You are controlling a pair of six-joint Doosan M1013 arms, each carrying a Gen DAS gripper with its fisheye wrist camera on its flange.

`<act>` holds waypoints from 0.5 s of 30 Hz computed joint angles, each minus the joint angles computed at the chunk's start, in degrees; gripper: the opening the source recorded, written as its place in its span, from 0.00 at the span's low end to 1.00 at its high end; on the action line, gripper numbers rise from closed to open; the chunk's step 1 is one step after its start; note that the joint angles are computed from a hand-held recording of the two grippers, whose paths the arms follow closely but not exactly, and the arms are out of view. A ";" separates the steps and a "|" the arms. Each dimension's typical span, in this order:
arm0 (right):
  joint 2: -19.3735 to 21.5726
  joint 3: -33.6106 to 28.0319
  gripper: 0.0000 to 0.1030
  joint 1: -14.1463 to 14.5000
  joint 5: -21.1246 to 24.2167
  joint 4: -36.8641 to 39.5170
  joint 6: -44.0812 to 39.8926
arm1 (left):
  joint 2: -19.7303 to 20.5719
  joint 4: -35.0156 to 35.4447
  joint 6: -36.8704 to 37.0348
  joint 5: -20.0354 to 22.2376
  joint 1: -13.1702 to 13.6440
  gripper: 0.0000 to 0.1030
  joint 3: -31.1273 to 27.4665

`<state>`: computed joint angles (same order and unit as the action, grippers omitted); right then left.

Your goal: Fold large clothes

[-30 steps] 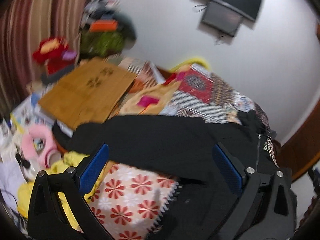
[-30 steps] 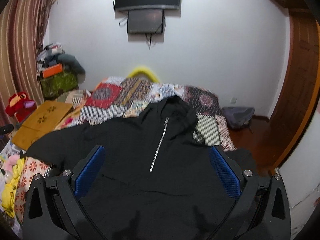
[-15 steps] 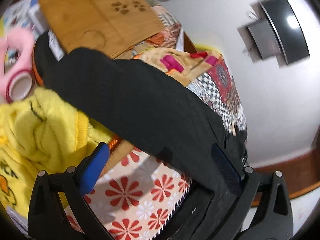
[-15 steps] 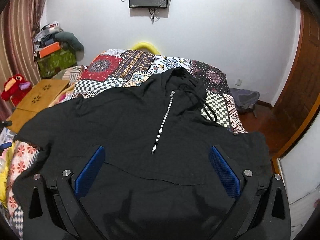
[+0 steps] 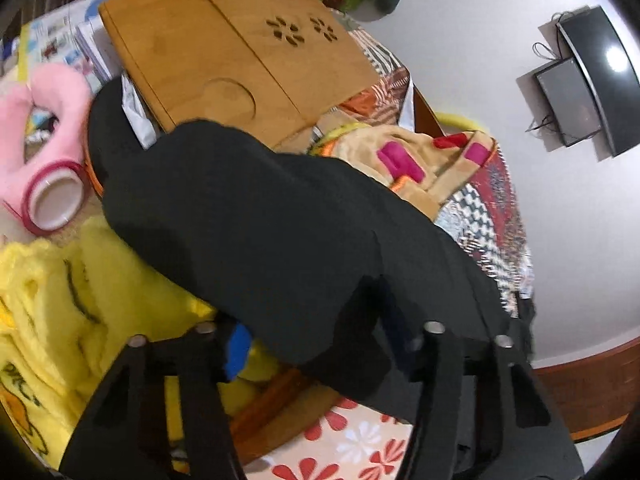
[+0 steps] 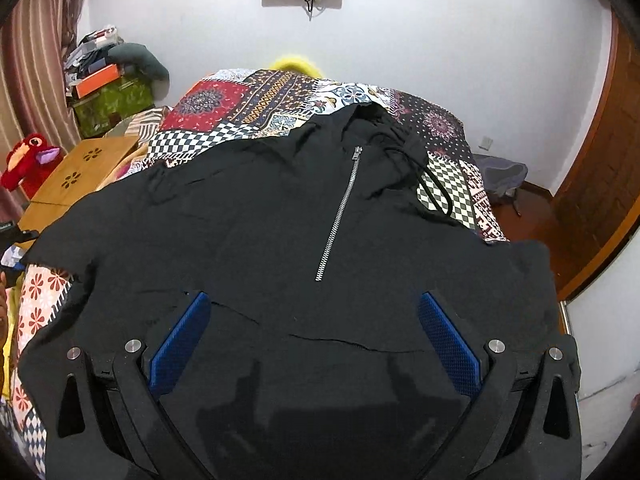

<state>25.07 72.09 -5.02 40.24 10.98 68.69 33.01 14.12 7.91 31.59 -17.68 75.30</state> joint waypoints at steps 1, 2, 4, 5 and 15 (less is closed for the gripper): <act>-0.06 0.03 1.00 -0.01 0.25 0.00 -0.02 | 0.11 2.34 -0.96 1.36 -0.33 0.45 -0.47; -0.04 -0.01 1.00 -0.03 0.55 -0.05 0.02 | 0.27 4.26 -1.24 3.13 -0.65 0.38 -1.12; 0.08 -0.32 1.00 -0.13 1.76 0.90 -0.71 | 0.41 7.44 -1.09 6.39 -1.17 0.24 -2.17; 0.22 -0.72 1.00 -0.27 2.94 1.81 -1.73 | 0.27 9.51 -1.28 7.41 -1.50 0.11 -2.45; -1.15 0.61 1.00 -0.98 1.70 2.66 -2.21 | -0.43 22.77 3.25 10.36 -4.48 0.06 -8.36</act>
